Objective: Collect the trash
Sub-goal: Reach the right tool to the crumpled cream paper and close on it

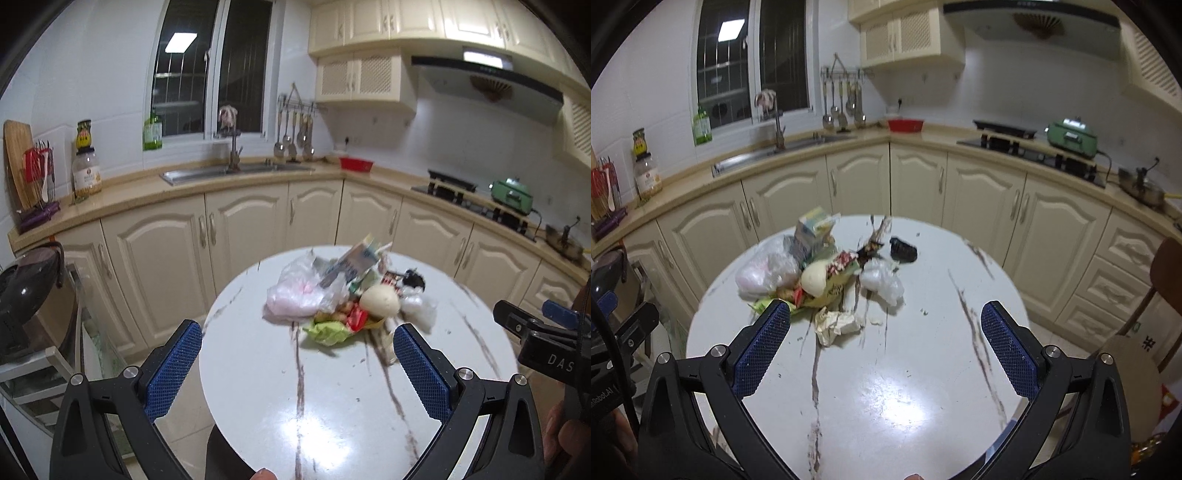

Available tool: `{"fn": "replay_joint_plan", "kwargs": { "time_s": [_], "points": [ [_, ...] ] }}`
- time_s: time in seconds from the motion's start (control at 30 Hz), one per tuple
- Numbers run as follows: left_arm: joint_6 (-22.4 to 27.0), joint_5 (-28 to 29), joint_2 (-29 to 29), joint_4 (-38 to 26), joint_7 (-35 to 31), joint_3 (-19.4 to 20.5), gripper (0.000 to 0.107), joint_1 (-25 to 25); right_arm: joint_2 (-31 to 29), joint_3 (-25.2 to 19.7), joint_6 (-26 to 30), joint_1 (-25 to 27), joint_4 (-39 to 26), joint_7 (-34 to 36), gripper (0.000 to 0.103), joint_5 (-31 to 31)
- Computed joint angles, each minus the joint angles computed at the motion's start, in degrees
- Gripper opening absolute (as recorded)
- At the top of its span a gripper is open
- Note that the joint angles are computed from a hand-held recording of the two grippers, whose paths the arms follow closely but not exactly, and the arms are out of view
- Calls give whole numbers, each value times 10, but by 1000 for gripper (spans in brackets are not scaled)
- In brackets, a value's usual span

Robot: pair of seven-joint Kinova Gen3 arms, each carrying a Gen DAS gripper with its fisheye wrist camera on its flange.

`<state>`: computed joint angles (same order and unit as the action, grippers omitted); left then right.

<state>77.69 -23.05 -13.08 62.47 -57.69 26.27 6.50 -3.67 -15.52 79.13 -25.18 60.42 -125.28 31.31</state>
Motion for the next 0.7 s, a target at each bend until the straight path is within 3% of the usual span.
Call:
{"fn": "replay_joint_plan", "kwargs": {
  "time_s": [0.2, 0.47, 0.7],
  "points": [
    [33, 2, 60, -33, -15, -22, 102, 28, 45, 43, -11, 14, 2, 51, 103, -89],
    [54, 19, 129, -68, -47, -84, 102, 72, 117, 81, -4, 19, -29, 118, 103, -181],
    [60, 48, 168, -97, -73, -143, 102, 103, 161, 101, 4, 19, -48, 142, 91, -218]
  ]
}}
